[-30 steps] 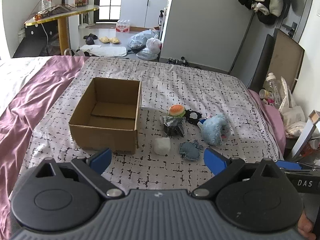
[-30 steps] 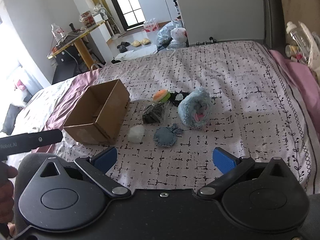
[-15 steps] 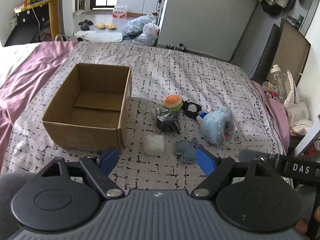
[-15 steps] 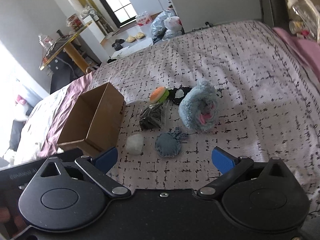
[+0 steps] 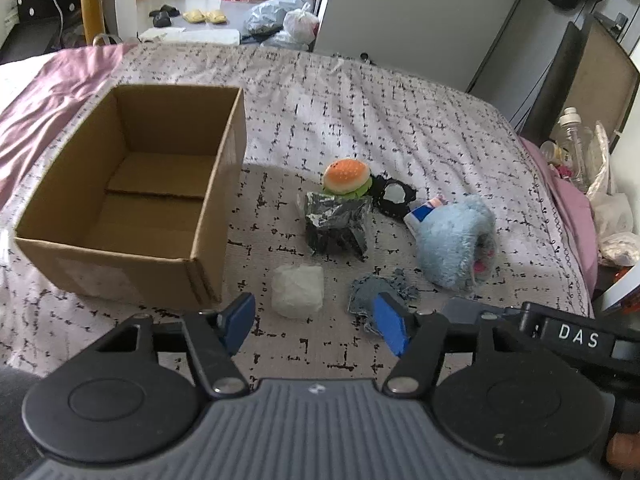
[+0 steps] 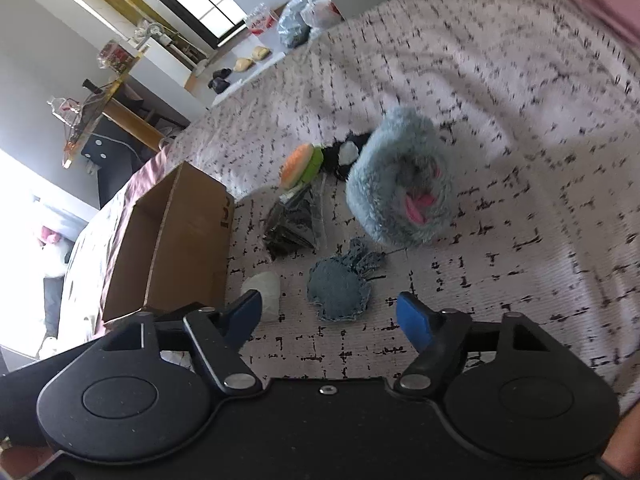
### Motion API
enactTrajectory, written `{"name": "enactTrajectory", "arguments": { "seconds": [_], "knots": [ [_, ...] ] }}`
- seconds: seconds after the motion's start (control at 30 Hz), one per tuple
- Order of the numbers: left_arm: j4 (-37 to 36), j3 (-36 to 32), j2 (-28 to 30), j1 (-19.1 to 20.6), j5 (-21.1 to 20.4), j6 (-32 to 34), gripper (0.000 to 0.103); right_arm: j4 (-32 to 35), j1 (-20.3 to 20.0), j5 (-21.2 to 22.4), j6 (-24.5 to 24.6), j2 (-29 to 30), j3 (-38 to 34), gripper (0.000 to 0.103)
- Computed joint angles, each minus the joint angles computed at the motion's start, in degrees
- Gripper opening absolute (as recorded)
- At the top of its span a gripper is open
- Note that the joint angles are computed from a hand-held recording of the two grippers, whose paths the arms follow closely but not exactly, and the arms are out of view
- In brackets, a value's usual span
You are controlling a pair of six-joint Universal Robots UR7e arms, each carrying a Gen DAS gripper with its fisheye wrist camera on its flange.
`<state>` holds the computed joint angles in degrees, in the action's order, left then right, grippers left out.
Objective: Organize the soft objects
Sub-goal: 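Grasp the blue-grey knitted plush with the right gripper while the left grasps the white cube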
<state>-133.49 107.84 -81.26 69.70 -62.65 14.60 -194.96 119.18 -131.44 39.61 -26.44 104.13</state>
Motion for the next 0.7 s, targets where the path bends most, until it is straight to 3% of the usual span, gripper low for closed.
{"name": "enactTrajectory", "arguments": {
  "seconds": [0.2, 0.37, 0.7],
  "knots": [
    [-0.5, -1.3, 3.3, 1.5, -0.5, -1.3, 0.059, -0.4, -1.6, 1.1, -0.1, 1.3, -1.5, 0.069],
    [-2.5, -1.4, 5.5, 2.0, 0.7, -0.5, 0.059, 0.8, -3.3, 2.2, 2.8, 1.8, -2.1, 0.064],
    [-2.0, -3.6, 9.4, 3.5, 2.8, -2.1, 0.058, 3.9, -5.5, 3.7, 5.4, 4.0, -4.8, 0.064]
  ]
}}
